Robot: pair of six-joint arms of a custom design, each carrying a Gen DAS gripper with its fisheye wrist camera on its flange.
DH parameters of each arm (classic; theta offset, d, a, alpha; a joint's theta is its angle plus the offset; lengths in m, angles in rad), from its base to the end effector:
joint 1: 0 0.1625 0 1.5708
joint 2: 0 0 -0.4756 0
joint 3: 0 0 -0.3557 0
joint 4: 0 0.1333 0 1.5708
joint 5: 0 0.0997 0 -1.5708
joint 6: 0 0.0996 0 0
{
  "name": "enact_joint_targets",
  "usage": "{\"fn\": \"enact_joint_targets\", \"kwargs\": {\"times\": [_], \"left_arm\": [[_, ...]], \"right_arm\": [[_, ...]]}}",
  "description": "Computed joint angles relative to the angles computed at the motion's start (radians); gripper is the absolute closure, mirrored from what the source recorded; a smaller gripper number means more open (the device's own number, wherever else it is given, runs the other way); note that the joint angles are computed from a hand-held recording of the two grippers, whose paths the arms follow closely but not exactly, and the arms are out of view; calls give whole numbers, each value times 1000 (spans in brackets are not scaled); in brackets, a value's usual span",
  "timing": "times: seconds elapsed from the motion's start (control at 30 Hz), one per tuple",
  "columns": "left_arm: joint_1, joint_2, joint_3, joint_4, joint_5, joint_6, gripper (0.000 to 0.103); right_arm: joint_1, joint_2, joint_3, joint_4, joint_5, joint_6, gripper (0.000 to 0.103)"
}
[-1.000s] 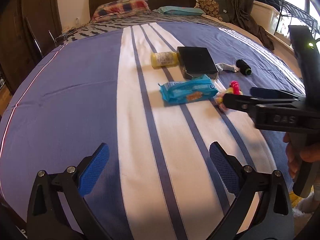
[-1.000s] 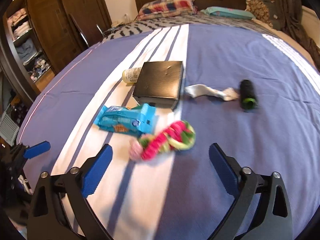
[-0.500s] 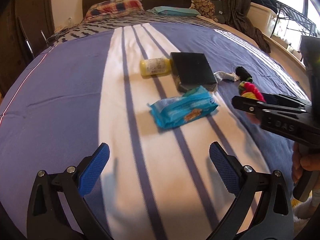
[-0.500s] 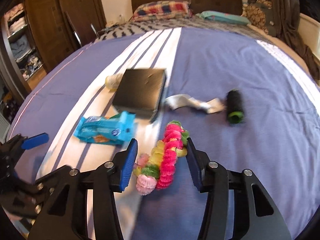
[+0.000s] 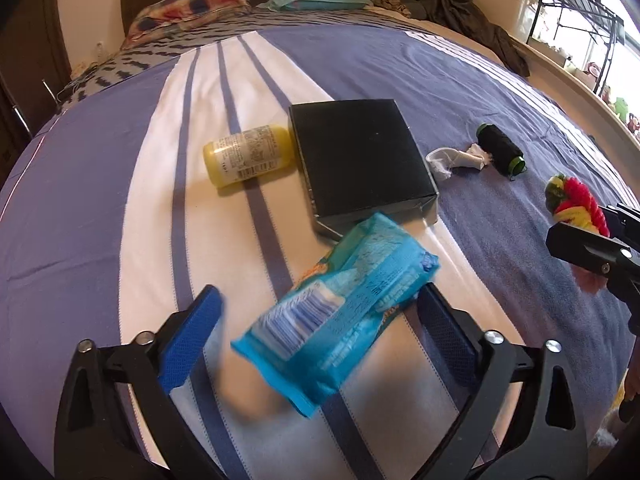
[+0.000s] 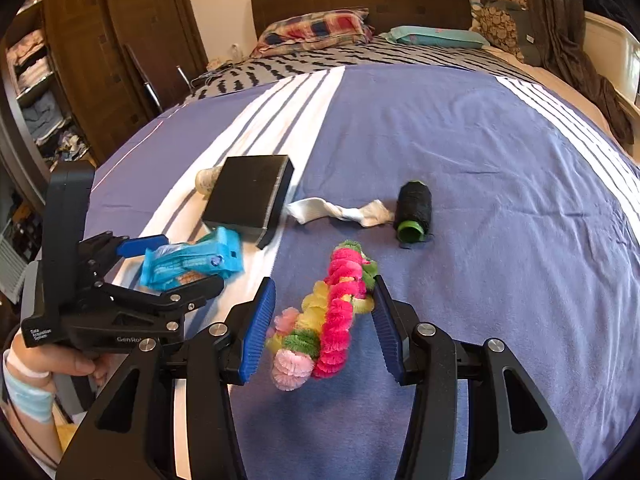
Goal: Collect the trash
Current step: 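Grasp the blue wipes packet with the left tool while the right tool grasps the flower garland, then carry the packet and garland down over the black trash bin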
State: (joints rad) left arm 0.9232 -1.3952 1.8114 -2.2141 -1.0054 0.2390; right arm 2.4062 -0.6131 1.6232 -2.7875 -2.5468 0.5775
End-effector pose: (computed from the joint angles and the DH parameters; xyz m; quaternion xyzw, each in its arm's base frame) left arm -0.1675 -0.5309 0.4275 0.3807 0.8755 -0.1628 0.2493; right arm 0.5437 -0.4233 0.1008 0.0650 -0.8775 0.3720 0.2956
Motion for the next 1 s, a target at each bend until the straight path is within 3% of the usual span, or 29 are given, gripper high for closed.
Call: {"fn": "enact_joint_targets", "kwargs": {"times": [0.1, 0.33, 0.63, 1.0], "left_arm": [[-4, -12, 11, -21, -11, 7, 60], [-32, -57, 45, 6, 15, -38, 66], [-127, -214, 127, 86, 9, -130, 70], [-350, -418, 160, 225, 67, -262, 73]], "right_arm": [[1, -5, 10, 8, -11, 14, 54], [20, -19, 35, 19, -17, 38, 54], [90, -27, 54, 50, -50, 75, 54], [210, -43, 57, 137, -89, 162, 54]]}}
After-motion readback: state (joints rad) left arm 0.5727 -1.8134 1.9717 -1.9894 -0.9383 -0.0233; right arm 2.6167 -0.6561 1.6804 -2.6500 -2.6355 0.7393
